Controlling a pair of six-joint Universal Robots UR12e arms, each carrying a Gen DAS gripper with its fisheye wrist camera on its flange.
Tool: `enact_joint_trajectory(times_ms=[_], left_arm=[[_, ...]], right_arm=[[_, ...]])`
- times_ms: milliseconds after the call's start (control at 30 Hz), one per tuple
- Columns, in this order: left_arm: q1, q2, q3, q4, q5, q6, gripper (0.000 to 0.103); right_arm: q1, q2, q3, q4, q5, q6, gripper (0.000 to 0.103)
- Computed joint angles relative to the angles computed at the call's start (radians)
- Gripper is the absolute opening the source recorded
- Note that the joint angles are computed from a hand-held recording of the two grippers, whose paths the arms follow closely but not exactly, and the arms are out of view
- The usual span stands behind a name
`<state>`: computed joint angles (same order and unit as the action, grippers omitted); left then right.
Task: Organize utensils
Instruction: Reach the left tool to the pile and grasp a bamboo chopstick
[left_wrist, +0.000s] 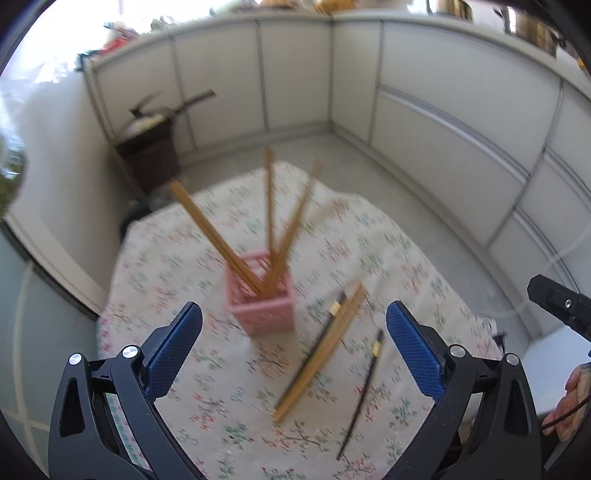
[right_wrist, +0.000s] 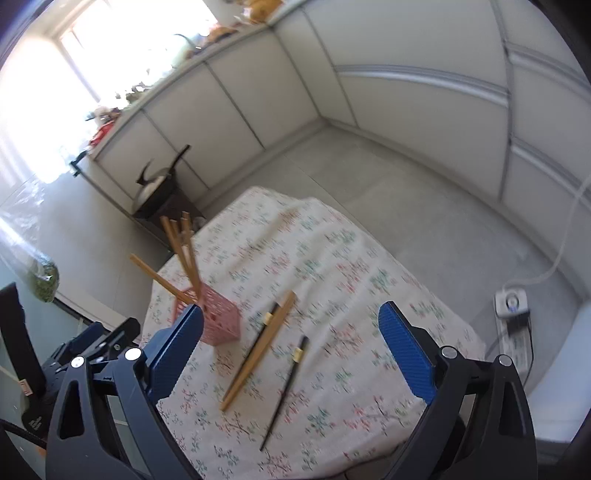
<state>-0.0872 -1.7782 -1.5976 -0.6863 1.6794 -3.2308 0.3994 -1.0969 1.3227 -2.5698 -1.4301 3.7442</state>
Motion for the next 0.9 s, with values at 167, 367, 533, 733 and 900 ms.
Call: enact_joint_trajectory(times_ms=[167, 367, 533, 733, 900], left_arm=[[-0.009, -0.061, 0.058, -0.159, -0.113, 0.048, 0.096], [-0.017, -0.158, 0.168, -0.360, -0.240, 0.106, 0.096], [-0.017, -0.262, 0.311, -0.525, -0.294, 0.126, 0.094], [-0.012, -0.349, 0.422, -0.638, -0.281, 0.120, 0.087], [-0.001, -0.376, 0.447, -0.669, -0.331, 0.135, 0.082]], right_arm=[[-0.035, -0.020, 0.067, 0.078, 0.043, 0.097, 0.093], [-0.083, -0.007, 0.084, 0.178, 0.238, 0.208, 0.093], [-0.097, -0.002, 0.088, 0.191, 0.336, 0.228, 0.093], [-0.109, 0.006, 0.075, 0.232, 0.406, 0.197, 0.093], [-0.119, 0.010, 0.077, 0.235, 0.451, 0.213, 0.093]])
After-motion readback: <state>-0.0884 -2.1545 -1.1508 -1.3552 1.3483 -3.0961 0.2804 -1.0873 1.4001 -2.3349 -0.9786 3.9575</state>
